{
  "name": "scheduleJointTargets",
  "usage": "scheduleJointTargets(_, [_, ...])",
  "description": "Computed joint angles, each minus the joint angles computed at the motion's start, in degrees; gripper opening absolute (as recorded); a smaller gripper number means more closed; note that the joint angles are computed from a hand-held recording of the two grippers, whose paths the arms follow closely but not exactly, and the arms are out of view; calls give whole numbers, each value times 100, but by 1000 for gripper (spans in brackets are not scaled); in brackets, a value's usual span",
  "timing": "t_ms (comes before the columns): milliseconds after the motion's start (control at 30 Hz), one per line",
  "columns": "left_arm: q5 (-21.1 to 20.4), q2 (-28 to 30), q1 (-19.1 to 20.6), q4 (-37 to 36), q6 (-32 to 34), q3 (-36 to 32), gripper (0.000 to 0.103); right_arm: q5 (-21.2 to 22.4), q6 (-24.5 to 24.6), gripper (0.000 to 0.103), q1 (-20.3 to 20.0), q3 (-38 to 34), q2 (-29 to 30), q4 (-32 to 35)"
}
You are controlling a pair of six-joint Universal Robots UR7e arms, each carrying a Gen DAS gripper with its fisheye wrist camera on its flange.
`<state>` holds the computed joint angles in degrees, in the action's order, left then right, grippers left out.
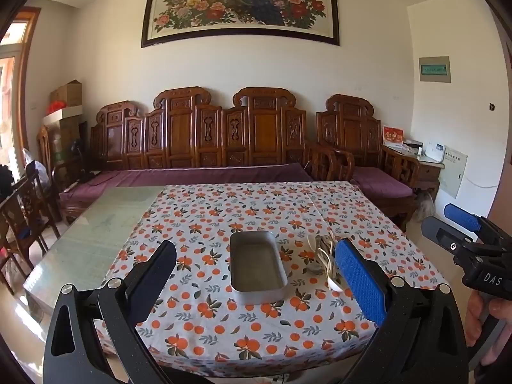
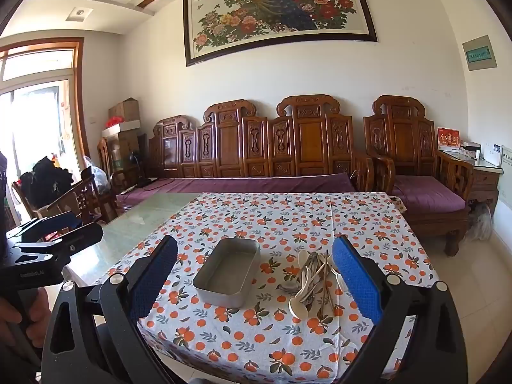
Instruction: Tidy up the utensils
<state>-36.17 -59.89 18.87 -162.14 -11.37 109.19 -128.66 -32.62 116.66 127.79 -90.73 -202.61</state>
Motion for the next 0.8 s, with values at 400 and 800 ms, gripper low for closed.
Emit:
scheduleJointTargets(400, [-2, -82, -58, -16, -48, 16, 96, 2, 6, 98, 2, 14, 1, -16])
scheduleJointTargets(800, [-22, -74, -56, -92, -48, 54, 96, 1, 7, 98, 9, 19, -5, -21])
